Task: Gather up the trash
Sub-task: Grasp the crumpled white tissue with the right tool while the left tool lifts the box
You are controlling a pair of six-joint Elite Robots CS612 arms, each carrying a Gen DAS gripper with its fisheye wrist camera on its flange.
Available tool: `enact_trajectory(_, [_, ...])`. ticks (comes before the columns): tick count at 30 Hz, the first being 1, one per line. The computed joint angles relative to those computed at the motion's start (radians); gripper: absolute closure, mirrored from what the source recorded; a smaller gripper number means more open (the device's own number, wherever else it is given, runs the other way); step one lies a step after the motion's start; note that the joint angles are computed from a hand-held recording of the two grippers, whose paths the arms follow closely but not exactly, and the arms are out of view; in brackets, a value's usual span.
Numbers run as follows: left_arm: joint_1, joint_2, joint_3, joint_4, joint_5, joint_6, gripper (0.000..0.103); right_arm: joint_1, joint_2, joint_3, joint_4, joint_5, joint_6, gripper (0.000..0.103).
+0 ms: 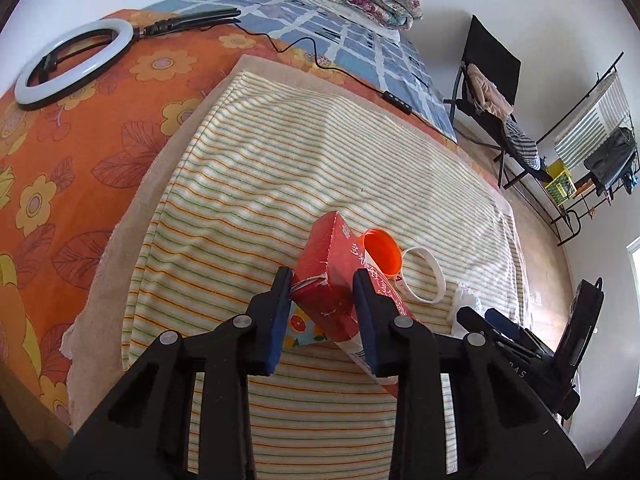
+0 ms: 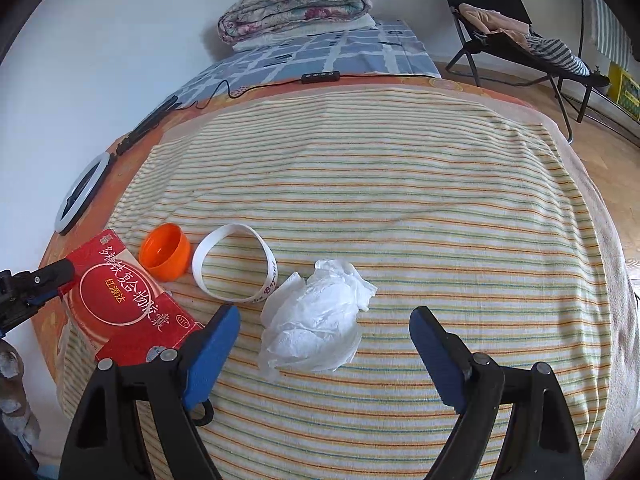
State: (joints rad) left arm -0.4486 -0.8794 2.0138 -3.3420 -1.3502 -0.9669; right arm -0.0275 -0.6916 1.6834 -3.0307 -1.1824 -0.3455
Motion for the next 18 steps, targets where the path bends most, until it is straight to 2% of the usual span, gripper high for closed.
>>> enact_trajectory(1, [-0.003,0.000,-0.003,0.003,0.004,0.005,0.072,0.000,0.001,-0.004,0.011,0.001,0.001,0.017])
enact_trajectory(6, [-0.009,0.008,-0.023,0.015,-0.007,0.010,0.072,0.007,0.007,-0.018,0.059,-0.009,-0.022,0.047])
enact_trajectory(11, [-0.023,0.015,-0.047,0.022,-0.006,0.031,0.072,0.009,0.008,-0.017,0.071,0.006,-0.036,0.062])
enact_trajectory(18, [-0.026,0.045,-0.085,0.041,-0.058,0.014,0.072,0.016,0.010,-0.007,0.042,-0.003,-0.058,0.063])
